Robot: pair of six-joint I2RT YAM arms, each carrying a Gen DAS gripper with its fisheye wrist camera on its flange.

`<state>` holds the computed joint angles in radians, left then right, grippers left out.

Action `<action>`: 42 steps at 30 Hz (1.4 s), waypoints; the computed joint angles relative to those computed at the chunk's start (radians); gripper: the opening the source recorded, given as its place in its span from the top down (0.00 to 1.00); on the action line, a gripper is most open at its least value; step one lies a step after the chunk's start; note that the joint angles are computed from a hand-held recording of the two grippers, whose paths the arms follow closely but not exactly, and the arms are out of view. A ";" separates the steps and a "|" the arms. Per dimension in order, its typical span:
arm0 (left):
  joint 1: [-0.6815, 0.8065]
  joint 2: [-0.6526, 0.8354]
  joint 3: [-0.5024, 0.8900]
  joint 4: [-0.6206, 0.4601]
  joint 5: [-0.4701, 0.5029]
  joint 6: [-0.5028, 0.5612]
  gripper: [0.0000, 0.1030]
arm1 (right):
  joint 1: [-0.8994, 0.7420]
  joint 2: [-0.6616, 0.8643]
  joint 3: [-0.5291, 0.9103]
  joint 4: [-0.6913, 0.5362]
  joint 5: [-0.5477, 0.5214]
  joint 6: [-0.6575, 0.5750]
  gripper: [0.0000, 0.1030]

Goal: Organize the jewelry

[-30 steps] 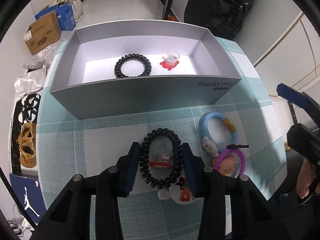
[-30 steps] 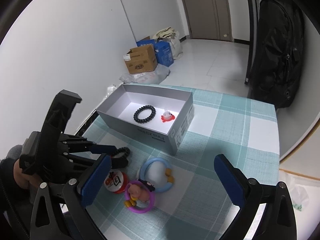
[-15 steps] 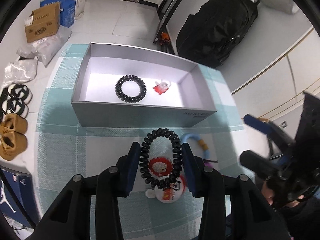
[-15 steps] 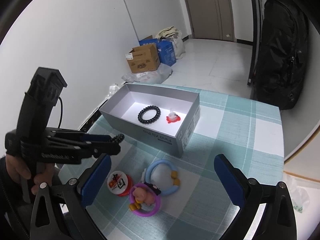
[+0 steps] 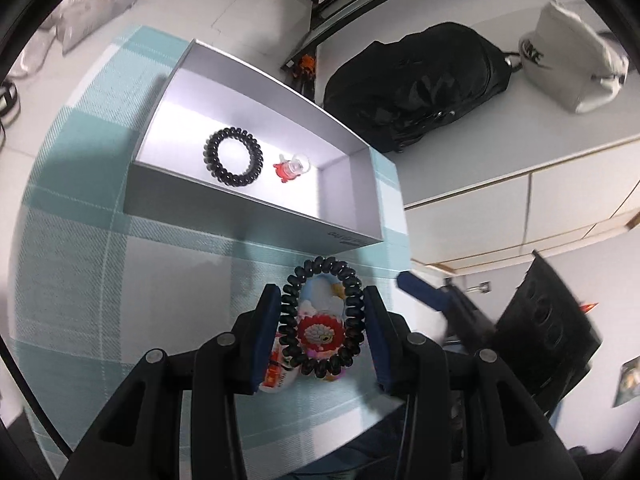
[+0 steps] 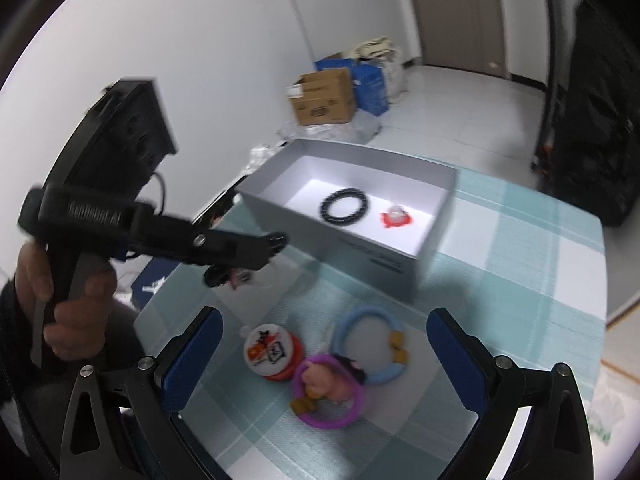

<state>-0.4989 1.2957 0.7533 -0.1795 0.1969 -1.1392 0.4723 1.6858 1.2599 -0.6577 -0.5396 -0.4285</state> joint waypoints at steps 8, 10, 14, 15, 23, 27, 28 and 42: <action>-0.038 0.078 0.130 -0.212 -0.099 0.068 0.65 | 0.059 0.032 0.003 0.003 0.018 -0.027 0.34; -0.035 0.124 0.172 -0.260 -0.070 0.080 0.65 | 0.070 0.071 0.033 -0.035 0.039 -0.031 0.37; -0.046 0.155 0.229 -0.330 -0.120 0.116 0.65 | 0.068 0.105 0.043 -0.061 0.060 -0.041 0.37; -0.042 0.155 0.223 -0.320 -0.111 0.114 0.65 | 0.064 0.105 0.041 -0.062 0.055 -0.043 0.37; -0.045 0.058 0.160 -0.299 -0.171 0.070 0.65 | 0.064 0.092 0.031 -0.051 0.008 -0.034 0.37; -0.037 0.000 0.138 -0.306 -0.232 0.027 0.65 | 0.094 0.105 0.036 -0.029 0.021 -0.015 0.38; -0.039 -0.015 0.135 -0.310 -0.251 0.021 0.65 | 0.102 0.110 0.038 -0.022 0.027 -0.009 0.40; -0.024 -0.083 0.096 -0.298 -0.296 0.027 0.65 | 0.200 0.197 0.092 -0.008 0.164 0.046 0.75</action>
